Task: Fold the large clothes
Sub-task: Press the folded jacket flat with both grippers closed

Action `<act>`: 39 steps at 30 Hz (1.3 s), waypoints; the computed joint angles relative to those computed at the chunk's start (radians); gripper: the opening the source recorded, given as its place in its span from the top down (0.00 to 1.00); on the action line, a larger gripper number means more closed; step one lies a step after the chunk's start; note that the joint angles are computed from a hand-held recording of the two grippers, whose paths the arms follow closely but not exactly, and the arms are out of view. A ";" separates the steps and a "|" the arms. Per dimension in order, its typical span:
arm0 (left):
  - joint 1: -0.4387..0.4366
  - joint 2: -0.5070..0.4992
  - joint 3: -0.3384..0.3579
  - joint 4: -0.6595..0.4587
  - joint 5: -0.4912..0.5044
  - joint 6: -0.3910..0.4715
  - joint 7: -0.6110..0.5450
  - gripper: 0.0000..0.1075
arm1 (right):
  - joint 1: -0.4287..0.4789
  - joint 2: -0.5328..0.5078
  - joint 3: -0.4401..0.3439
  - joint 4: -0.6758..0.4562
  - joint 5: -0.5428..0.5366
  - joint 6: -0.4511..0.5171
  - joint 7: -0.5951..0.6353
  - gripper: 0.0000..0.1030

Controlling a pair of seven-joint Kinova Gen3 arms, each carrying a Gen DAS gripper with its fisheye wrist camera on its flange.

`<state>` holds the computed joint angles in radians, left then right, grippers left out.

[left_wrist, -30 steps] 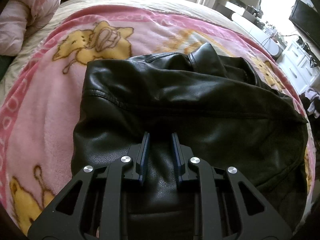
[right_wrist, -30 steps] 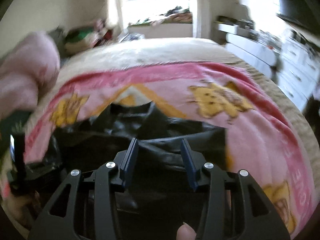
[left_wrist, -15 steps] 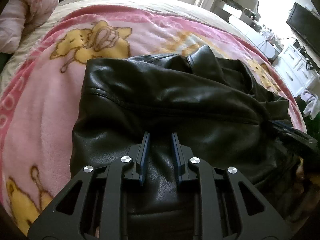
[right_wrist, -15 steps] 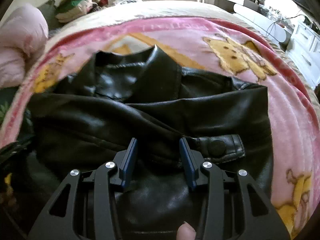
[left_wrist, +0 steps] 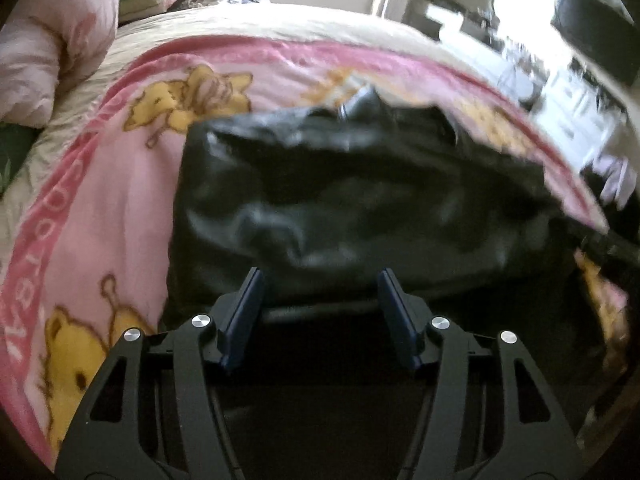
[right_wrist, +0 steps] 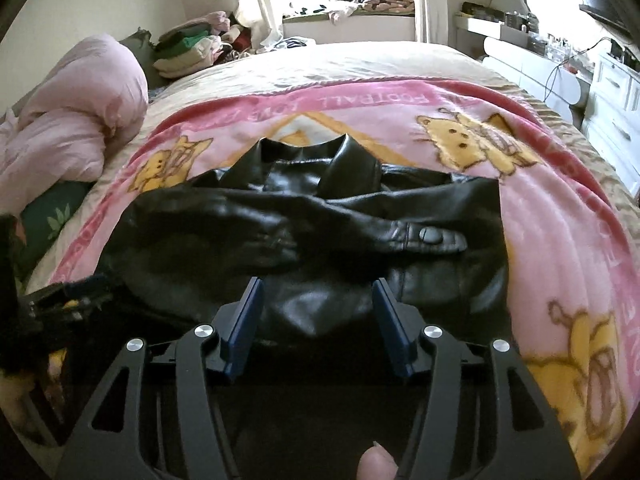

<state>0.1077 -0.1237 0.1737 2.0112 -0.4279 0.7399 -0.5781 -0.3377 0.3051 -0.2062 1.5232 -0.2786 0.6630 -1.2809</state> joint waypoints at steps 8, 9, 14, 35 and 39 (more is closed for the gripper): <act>0.010 0.025 -0.011 0.033 -0.002 -0.022 0.001 0.52 | -0.056 -0.003 0.026 0.017 0.065 -0.009 -0.063 0.43; 0.010 0.023 -0.014 0.035 0.004 -0.027 -0.001 0.52 | -0.071 0.007 0.038 0.004 0.096 0.010 -0.098 0.43; 0.001 0.011 -0.021 0.047 0.027 -0.052 -0.022 0.52 | -0.072 0.091 0.045 -0.042 0.144 0.090 -0.201 0.42; -0.027 -0.022 -0.002 0.055 0.069 -0.062 -0.045 0.43 | 0.056 -0.034 -0.012 0.102 -0.096 -0.018 -0.060 0.15; -0.023 -0.022 0.004 0.049 0.071 -0.051 -0.047 0.35 | 0.058 -0.048 -0.009 0.114 -0.109 -0.012 -0.043 0.07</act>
<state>0.0847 -0.1457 0.1777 2.0601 -0.3567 0.6886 -0.6248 -0.2801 0.2566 -0.2152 1.6368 -0.3873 0.6505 -1.3236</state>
